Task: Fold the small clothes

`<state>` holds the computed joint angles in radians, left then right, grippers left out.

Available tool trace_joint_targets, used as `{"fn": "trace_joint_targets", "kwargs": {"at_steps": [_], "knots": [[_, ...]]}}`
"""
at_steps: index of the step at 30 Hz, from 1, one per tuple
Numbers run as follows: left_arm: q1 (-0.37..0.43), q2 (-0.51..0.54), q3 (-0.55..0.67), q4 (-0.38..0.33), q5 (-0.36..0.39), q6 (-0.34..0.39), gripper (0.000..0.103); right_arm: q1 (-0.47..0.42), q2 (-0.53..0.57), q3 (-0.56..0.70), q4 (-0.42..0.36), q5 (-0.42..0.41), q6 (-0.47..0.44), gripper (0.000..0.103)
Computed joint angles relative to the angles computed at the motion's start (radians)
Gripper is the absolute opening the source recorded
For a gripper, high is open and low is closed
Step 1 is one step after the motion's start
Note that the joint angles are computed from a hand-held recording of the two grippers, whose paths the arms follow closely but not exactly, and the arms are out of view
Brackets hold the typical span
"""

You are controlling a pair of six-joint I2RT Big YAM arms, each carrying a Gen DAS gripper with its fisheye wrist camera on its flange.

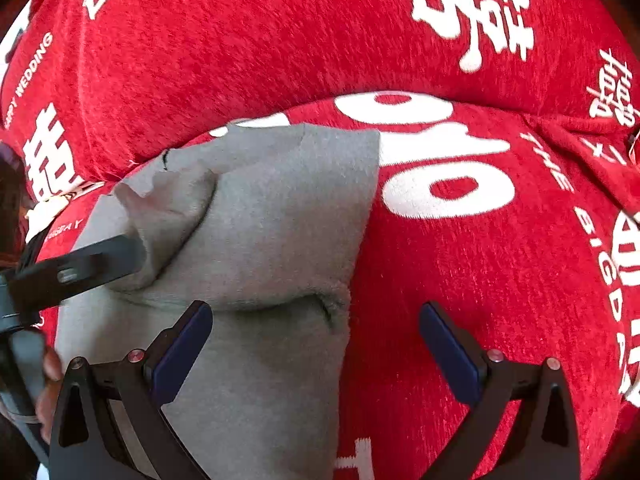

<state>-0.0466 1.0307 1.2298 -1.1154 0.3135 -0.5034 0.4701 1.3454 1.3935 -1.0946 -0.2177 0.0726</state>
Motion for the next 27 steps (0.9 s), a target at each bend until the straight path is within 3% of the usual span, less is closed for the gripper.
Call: {"fn": "trace_joint_targets", "kwargs": {"at_steps": [3,7,10,13,15,16,17,18,20,24,26,27], "knots": [[0.070,-0.066,-0.034,-0.005,0.033,0.007,0.094,0.035,-0.003,0.022,0.006,0.026,-0.025,0.103],[0.219,-0.103,-0.078,-0.037,-0.007,-0.006,0.094,0.136,0.035,0.085,0.007,0.094,-0.058,0.103],[0.330,-0.101,-0.107,-0.066,-0.055,-0.022,0.094,0.221,0.104,0.158,0.003,0.154,-0.073,0.103],[0.380,-0.111,-0.146,-0.046,-0.028,-0.033,0.094,0.299,0.208,0.248,-0.023,0.219,-0.128,0.101],[0.347,-0.108,-0.137,-0.055,-0.066,-0.010,0.094,0.323,0.271,0.296,-0.041,0.251,-0.147,0.083],[0.329,-0.102,-0.131,-0.065,-0.087,0.001,0.094,0.321,0.296,0.313,-0.055,0.252,-0.143,0.051],[0.317,-0.098,-0.128,-0.069,-0.097,0.014,0.094,0.309,0.316,0.330,-0.077,0.238,-0.123,0.038],[0.304,-0.094,-0.124,-0.070,-0.105,0.017,0.094,0.290,0.315,0.326,-0.070,0.209,-0.086,0.034],[0.288,-0.088,-0.118,-0.074,-0.113,0.025,0.094,0.220,0.277,0.283,-0.032,0.065,0.004,0.025],[0.237,-0.066,-0.111,-0.065,-0.154,0.039,0.094,0.123,0.180,0.150,0.061,-0.031,0.068,0.026],[0.194,-0.052,-0.105,-0.068,-0.218,0.051,0.094,0.094,0.188,0.139,0.037,-0.073,0.086,0.044],[0.174,-0.047,-0.100,-0.076,-0.252,0.058,0.094,0.070,0.196,0.132,0.032,-0.143,0.102,0.046]]}}
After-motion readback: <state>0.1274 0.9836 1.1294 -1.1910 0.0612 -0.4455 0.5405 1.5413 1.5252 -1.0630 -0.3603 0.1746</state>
